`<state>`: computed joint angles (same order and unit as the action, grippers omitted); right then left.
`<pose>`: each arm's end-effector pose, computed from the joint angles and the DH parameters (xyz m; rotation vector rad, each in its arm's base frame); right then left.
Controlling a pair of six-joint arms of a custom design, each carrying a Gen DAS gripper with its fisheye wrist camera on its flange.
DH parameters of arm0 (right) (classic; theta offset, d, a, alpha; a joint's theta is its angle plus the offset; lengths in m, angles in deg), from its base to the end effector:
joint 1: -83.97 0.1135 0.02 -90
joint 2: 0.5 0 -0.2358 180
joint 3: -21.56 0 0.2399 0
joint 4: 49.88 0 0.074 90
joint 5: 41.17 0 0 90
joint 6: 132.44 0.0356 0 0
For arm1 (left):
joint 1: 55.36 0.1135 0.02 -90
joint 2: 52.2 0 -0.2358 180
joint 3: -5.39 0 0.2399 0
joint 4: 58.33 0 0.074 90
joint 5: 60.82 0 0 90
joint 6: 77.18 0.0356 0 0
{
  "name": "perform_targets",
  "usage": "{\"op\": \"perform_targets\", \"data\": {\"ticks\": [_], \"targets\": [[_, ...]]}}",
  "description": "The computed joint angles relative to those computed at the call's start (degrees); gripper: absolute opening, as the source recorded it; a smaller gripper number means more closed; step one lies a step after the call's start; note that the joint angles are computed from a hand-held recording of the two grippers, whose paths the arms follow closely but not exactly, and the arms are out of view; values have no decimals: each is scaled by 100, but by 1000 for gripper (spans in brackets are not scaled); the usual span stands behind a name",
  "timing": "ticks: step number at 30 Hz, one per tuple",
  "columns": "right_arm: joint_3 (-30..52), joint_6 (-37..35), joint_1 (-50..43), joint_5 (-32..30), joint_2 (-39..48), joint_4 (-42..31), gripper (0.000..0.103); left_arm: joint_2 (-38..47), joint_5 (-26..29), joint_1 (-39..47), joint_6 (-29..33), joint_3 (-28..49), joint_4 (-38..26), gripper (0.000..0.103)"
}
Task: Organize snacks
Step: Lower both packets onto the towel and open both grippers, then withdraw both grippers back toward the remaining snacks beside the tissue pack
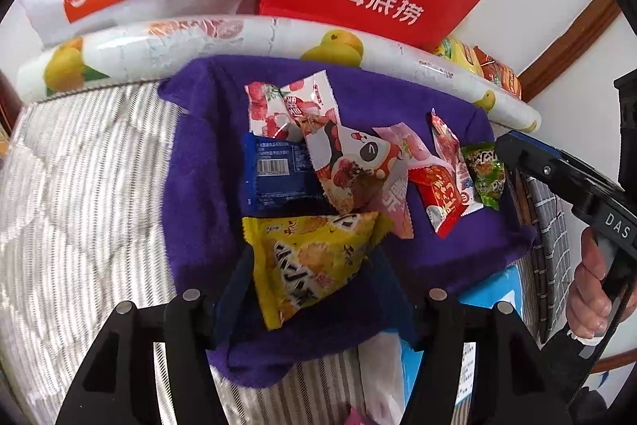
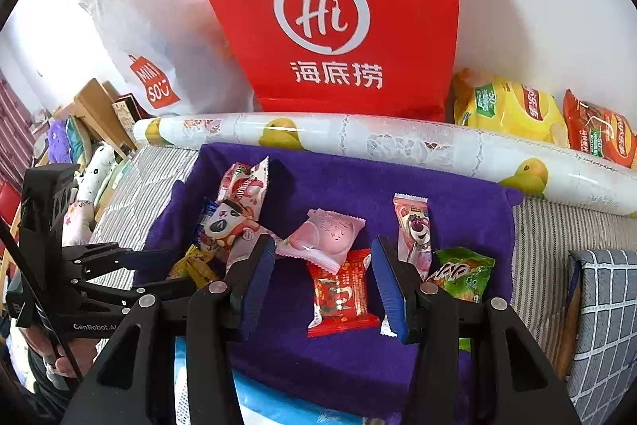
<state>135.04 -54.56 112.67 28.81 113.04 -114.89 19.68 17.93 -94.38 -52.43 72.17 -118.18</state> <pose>0.3445 0.2025 0.2320 -1.0436 2.5016 0.5594 0.1844 -0.1405 0.2176 -0.6712 2.6201 -0.3108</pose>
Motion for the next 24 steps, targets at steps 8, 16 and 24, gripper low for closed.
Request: {"op": "perform_targets", "data": {"ticks": [8, 16, 24], "targets": [[-968, 274, -119, -227, -968, -99, 50, -623, -772, -889, -626, 350, -971, 64], [-2390, 387, -199, -203, -2793, -376, 50, -626, -1677, -2549, -2238, 847, -2082, 64], [-3632, 389, -24, -49, -4596, -842, 50, -438, -2262, -3981, -3981, 1087, -2802, 64]]}}
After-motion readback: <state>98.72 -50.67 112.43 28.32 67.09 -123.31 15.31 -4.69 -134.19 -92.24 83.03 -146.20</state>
